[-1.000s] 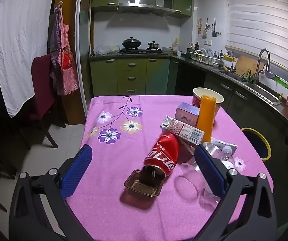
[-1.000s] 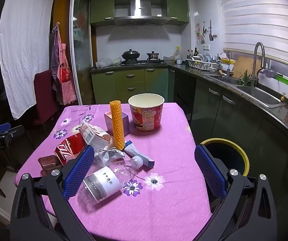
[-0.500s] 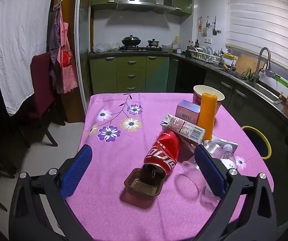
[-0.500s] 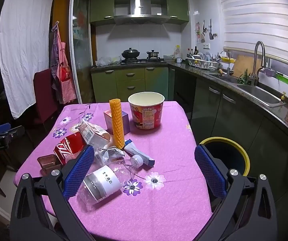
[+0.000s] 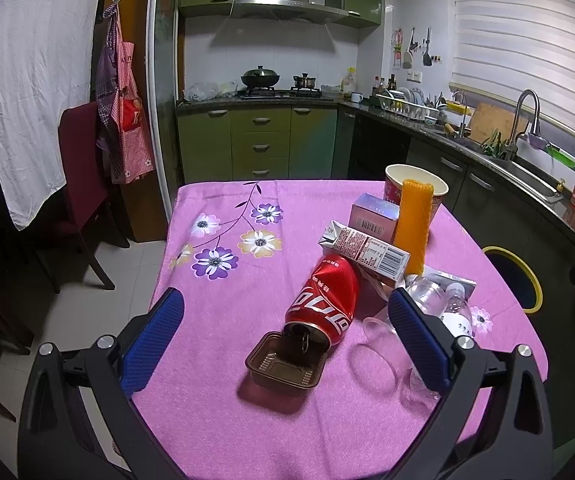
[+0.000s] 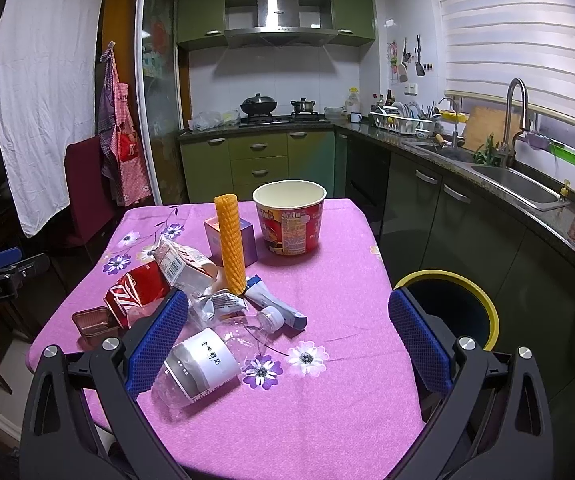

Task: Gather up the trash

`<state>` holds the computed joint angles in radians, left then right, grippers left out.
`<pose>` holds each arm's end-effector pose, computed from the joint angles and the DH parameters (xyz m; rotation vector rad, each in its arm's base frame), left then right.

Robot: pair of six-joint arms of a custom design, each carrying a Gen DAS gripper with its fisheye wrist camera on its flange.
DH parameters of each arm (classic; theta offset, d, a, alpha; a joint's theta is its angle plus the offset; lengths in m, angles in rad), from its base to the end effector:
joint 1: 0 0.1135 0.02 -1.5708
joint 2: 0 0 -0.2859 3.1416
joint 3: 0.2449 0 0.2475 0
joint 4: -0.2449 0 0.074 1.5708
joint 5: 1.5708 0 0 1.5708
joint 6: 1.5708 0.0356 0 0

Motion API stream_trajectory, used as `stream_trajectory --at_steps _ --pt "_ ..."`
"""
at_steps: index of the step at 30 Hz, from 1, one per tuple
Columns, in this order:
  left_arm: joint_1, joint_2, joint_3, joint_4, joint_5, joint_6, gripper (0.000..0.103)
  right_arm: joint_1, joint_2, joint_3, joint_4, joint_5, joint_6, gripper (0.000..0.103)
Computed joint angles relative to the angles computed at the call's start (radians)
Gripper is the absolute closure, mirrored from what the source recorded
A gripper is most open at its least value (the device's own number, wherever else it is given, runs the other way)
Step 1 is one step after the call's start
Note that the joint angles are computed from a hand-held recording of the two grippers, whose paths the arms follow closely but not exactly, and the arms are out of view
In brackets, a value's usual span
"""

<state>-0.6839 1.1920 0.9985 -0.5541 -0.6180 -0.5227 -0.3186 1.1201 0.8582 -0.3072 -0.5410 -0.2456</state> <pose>0.1967 -0.1337 0.3218 -0.1248 2.1547 0.0325 0.2251 -0.0549 0.3103 -0.2345 2.0456 0.2320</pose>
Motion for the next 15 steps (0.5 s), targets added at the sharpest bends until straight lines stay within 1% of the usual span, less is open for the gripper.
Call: stream_trajectory --at_steps 15 --pt "0.003 0.001 0.006 -0.006 0.002 0.000 0.006 0.003 0.004 -0.012 0.010 0.006 0.000 0.004"
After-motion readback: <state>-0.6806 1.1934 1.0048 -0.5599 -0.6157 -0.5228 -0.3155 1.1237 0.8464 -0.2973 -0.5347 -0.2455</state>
